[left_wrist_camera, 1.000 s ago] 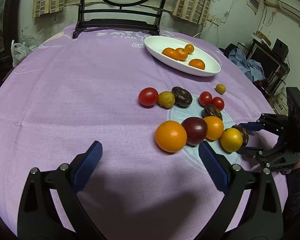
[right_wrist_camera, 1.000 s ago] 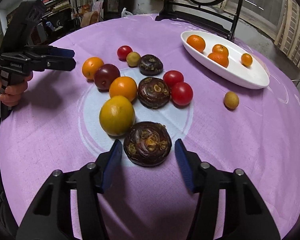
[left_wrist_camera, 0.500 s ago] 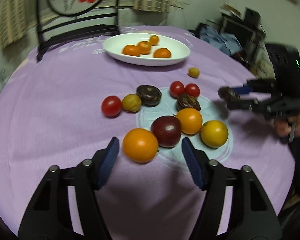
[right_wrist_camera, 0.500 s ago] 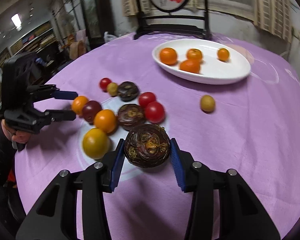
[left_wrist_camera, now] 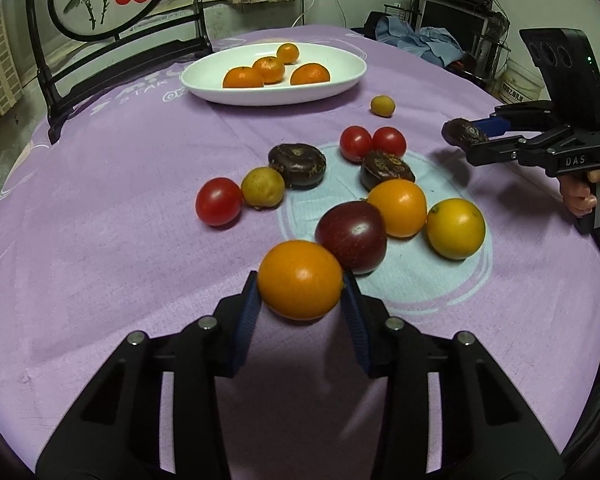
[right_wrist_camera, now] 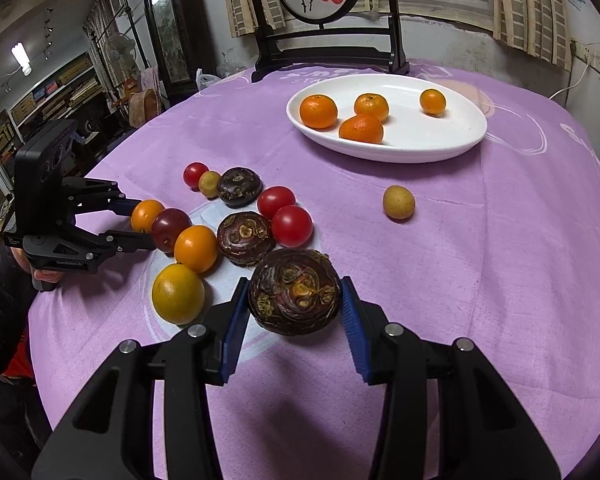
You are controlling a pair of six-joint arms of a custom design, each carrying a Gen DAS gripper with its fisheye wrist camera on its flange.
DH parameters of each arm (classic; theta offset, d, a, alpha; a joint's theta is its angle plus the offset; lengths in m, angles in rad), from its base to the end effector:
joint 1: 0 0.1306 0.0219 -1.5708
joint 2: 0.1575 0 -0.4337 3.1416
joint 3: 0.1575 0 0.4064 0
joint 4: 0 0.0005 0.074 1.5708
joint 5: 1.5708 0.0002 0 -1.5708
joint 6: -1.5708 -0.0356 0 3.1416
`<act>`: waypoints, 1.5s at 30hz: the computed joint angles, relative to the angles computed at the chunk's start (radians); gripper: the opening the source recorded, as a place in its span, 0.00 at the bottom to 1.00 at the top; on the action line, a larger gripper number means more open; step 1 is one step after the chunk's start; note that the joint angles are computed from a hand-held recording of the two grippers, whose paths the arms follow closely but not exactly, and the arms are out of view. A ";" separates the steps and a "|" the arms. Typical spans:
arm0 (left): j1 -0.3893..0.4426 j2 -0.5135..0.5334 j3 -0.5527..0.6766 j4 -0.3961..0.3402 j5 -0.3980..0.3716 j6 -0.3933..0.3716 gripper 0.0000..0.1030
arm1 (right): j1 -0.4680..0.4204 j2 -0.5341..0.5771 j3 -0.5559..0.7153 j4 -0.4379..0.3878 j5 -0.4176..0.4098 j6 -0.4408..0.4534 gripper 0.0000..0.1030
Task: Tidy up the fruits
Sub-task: 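Grasp a dark purple wrinkled fruit with the right tool while the left tool grasps an orange, then place both held fruits on the white plate and open both tools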
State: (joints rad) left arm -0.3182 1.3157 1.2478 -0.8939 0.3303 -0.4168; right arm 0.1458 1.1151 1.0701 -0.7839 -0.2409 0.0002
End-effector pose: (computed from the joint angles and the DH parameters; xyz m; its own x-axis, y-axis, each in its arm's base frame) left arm 0.4203 -0.1511 0.4462 -0.5212 0.5749 -0.6308 0.7471 0.6646 -0.0117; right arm 0.3686 0.0622 0.4467 -0.7293 -0.1073 -0.6757 -0.3007 0.9374 0.1757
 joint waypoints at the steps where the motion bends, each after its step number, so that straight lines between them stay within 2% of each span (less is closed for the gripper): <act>1: 0.000 -0.002 -0.001 0.003 -0.001 0.002 0.40 | 0.000 0.001 0.000 -0.001 -0.001 0.000 0.44; 4: 0.004 -0.014 -0.008 0.021 0.003 0.015 0.40 | -0.006 -0.001 -0.002 0.003 -0.017 -0.001 0.44; 8: 0.015 -0.038 -0.011 0.041 0.045 0.039 0.40 | -0.026 -0.004 -0.004 0.024 -0.058 -0.027 0.44; 12: 0.004 -0.028 0.028 0.074 0.077 0.109 0.40 | -0.059 0.003 -0.005 0.130 -0.123 -0.128 0.44; 14: -0.020 0.004 0.079 0.096 0.057 0.189 0.40 | -0.057 0.015 0.003 0.208 -0.075 -0.190 0.44; 16: -0.049 0.052 0.145 0.113 0.026 0.266 0.40 | -0.053 0.040 0.024 0.246 -0.016 -0.233 0.44; 18: -0.076 0.107 0.215 0.117 0.006 0.317 0.40 | -0.059 0.083 0.058 0.286 0.023 -0.299 0.44; 20: -0.107 0.175 0.296 0.108 -0.020 0.348 0.40 | -0.062 0.127 0.092 0.307 0.057 -0.329 0.44; 24: -0.151 0.312 0.459 0.045 -0.090 0.379 0.40 | -0.080 0.212 0.158 0.319 0.092 -0.355 0.44; 26: -0.165 0.360 0.517 0.018 -0.143 0.375 0.40 | -0.091 0.247 0.188 0.297 0.104 -0.353 0.44; 29: -0.177 0.419 0.588 -0.033 -0.183 0.361 0.40 | -0.107 0.291 0.224 0.266 0.100 -0.344 0.44; 34: -0.184 0.476 0.650 -0.074 -0.210 0.343 0.40 | -0.116 0.325 0.250 0.248 0.104 -0.323 0.44; 39: -0.190 0.487 0.659 -0.082 -0.234 0.347 0.41 | -0.112 0.334 0.258 0.223 0.119 -0.310 0.46; 40: -0.191 0.481 0.656 -0.083 -0.247 0.354 0.49 | -0.109 0.326 0.257 0.219 0.125 -0.312 0.51; 41: -0.192 0.473 0.650 -0.079 -0.260 0.358 0.66 | -0.108 0.318 0.254 0.219 0.138 -0.314 0.58; 42: -0.192 0.454 0.630 -0.057 -0.283 0.364 0.73 | -0.104 0.299 0.242 0.233 0.158 -0.317 0.63; 43: -0.193 0.427 0.601 -0.024 -0.306 0.365 0.80 | -0.101 0.283 0.231 0.250 0.171 -0.314 0.64; 45: -0.188 0.355 0.528 0.038 -0.337 0.355 0.87 | -0.081 0.241 0.214 0.253 0.208 -0.293 0.64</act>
